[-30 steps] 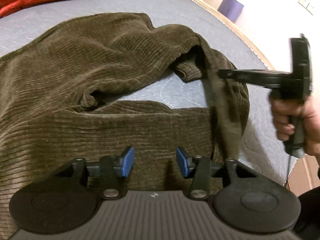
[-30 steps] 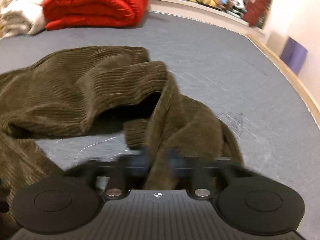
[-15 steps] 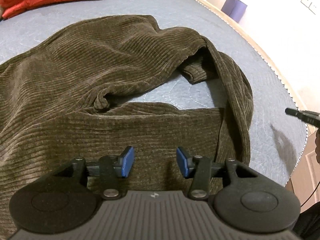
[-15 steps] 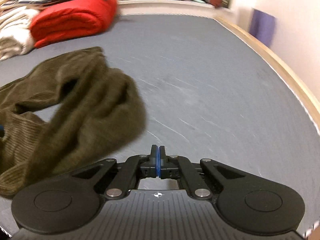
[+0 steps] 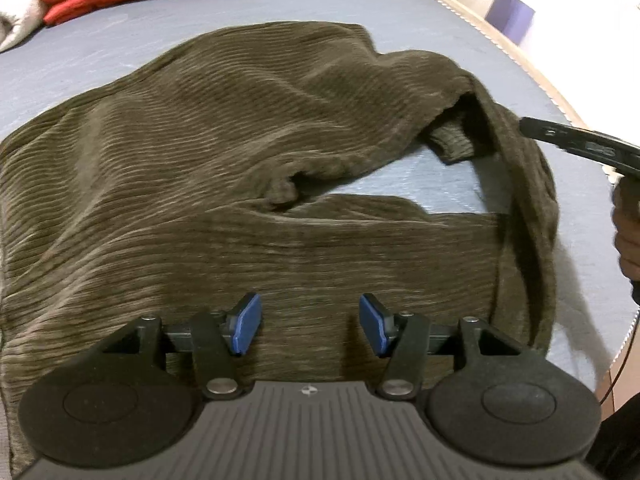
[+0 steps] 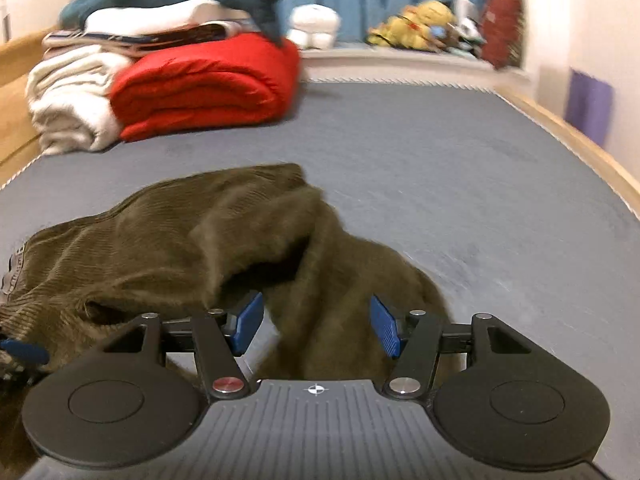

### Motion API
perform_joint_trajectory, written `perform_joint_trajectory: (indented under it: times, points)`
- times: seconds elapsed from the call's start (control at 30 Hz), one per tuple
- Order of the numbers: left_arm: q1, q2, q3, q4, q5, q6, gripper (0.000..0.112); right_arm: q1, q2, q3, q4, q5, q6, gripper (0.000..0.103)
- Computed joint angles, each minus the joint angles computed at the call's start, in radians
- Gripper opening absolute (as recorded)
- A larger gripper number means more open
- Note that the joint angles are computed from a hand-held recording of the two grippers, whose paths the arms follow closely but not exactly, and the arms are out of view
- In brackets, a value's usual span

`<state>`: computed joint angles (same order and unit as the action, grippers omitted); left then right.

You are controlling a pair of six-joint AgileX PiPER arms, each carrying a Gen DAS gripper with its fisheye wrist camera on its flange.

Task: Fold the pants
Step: 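Grasp a pant leg cuff with the right tool, then pull the held leg away from the waistband and lay it flat, open right tool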

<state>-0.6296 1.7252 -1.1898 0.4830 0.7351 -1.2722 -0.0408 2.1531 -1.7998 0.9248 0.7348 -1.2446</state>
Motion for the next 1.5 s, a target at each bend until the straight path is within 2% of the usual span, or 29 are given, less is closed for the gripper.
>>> perform_joint_trajectory:
  times: [0.13,0.2,0.23,0.27,0.3,0.4,0.63,0.73,0.83,0.9,0.97,1.03,1.1,1.2,1.3,1.37,1.5]
  points:
    - [0.014,-0.041,0.039,0.013,0.01,-0.024,0.061,0.111,0.086,-0.104,-0.18,-0.083,0.156,0.064]
    - [0.019,-0.055,0.049,0.018,0.018,-0.031,0.062,0.152,0.13,-0.166,-0.333,-0.118,0.279,0.057]
    - [0.02,-0.058,0.049,0.017,0.02,-0.03,0.062,0.167,0.14,-0.171,-0.394,-0.143,0.329,0.05]
    - [0.02,-0.06,0.05,0.016,0.021,-0.027,0.062,0.173,0.154,-0.188,-0.439,-0.153,0.371,0.025]
    - [0.018,-0.06,0.048,0.015,0.021,-0.025,0.062,0.17,0.173,-0.222,-0.468,-0.136,0.403,0.008]
    - [0.009,-0.059,0.046,0.019,0.018,-0.021,0.062,0.123,0.188,-0.272,-0.409,-0.087,0.403,0.007]
    - [-0.024,-0.046,0.034,0.045,0.005,-0.038,0.062,-0.077,0.057,-0.151,-0.206,0.018,0.106,0.007]
    - [-0.039,-0.036,0.02,0.044,0.008,-0.033,0.062,-0.176,0.042,-0.136,-0.239,0.121,0.0,0.007]
    - [-0.048,-0.027,0.006,0.04,0.011,-0.023,0.062,-0.255,0.089,-0.208,-0.365,0.257,-0.025,0.006]
    - [-0.05,-0.023,-0.001,0.041,0.013,-0.02,0.062,-0.297,0.116,-0.238,-0.41,0.332,-0.064,0.008]
    - [-0.05,-0.02,-0.009,0.04,0.014,-0.021,0.063,-0.333,0.137,-0.279,-0.386,0.394,-0.079,0.011]
    - [-0.051,-0.015,-0.014,0.041,0.016,-0.024,0.064,-0.363,0.142,-0.318,-0.299,0.452,-0.092,0.021]
    - [-0.049,-0.011,-0.015,0.039,0.019,-0.021,0.064,-0.379,0.132,-0.336,-0.194,0.481,-0.105,0.039]
    - [-0.037,-0.007,-0.007,0.033,0.02,-0.014,0.065,-0.369,0.1,-0.298,-0.063,0.459,-0.16,0.049]
    - [-0.022,-0.009,0.008,0.029,0.022,-0.014,0.065,-0.326,0.08,-0.234,0.017,0.437,-0.245,0.053]
    - [-0.011,-0.015,0.022,0.026,0.021,-0.013,0.065,-0.278,0.051,-0.154,0.056,0.386,-0.35,0.055]
    - [0.009,-0.023,0.039,0.022,0.018,-0.006,0.066,-0.196,0.005,-0.01,0.094,0.299,-0.514,0.065]
